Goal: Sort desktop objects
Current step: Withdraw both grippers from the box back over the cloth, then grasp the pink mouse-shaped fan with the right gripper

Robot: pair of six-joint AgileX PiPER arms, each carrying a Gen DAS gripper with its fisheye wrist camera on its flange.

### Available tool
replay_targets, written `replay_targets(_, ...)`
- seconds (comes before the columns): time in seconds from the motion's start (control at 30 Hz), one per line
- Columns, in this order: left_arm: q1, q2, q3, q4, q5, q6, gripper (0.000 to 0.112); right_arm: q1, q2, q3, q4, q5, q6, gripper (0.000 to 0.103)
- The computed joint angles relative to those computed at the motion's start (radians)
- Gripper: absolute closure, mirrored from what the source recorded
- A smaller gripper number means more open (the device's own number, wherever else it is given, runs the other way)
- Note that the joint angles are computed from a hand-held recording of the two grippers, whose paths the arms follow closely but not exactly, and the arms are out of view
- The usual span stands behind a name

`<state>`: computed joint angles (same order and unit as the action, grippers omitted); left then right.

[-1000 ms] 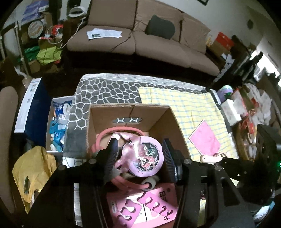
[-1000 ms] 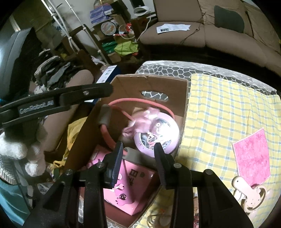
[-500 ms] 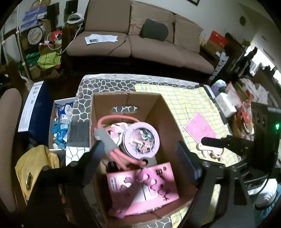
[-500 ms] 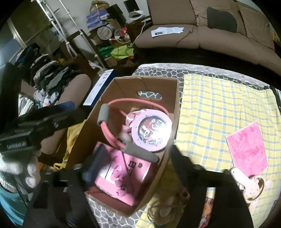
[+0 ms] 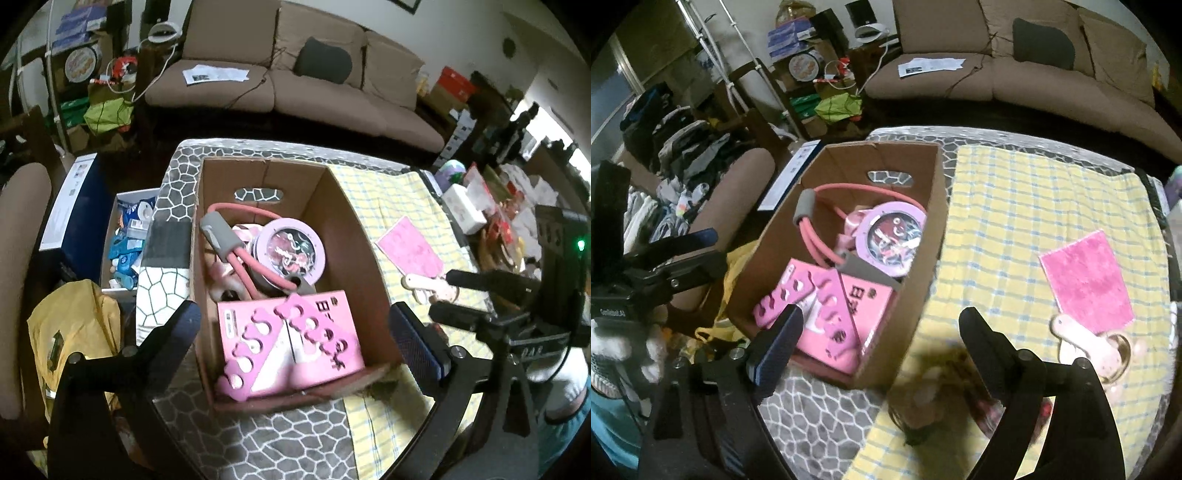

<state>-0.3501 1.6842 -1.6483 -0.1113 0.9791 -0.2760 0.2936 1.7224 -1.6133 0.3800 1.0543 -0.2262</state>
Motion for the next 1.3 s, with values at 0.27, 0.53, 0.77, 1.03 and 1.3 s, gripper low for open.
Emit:
replay_targets(0.27, -0.15, -0.111, 0.144, 0.087, -0.079, -0.086, 0.011, -0.098, -0.163, 0.185, -0.006, -0.023, -0.056, 0.015)
replay_targets(0.53, -0.357, -0.115, 0.247, 0.164, -0.155, -0.214, 0.011, -0.31, -0.305, 0.361, 0.071, -0.006, -0.194, 0.015)
replay_targets(0.77, -0.493, -0.042, 0.287, 0.243, -0.223, -0.344, 0.011, -0.517, -0.363, 0.468, 0.131, 0.009, -0.351, 0.015)
replay_targets(1.03, -0.57, 0.088, 0.256, 0.334, -0.265, -0.466, 0.011, -0.68, -0.344, 0.561, 0.204, 0.001, -0.508, 0.015)
replay_targets(1.3, -0.607, 0.185, 0.231, 0.409, -0.306, -0.581, 0.012, -0.742, -0.271, 0.625, 0.27, -0.043, -0.599, 0.015)
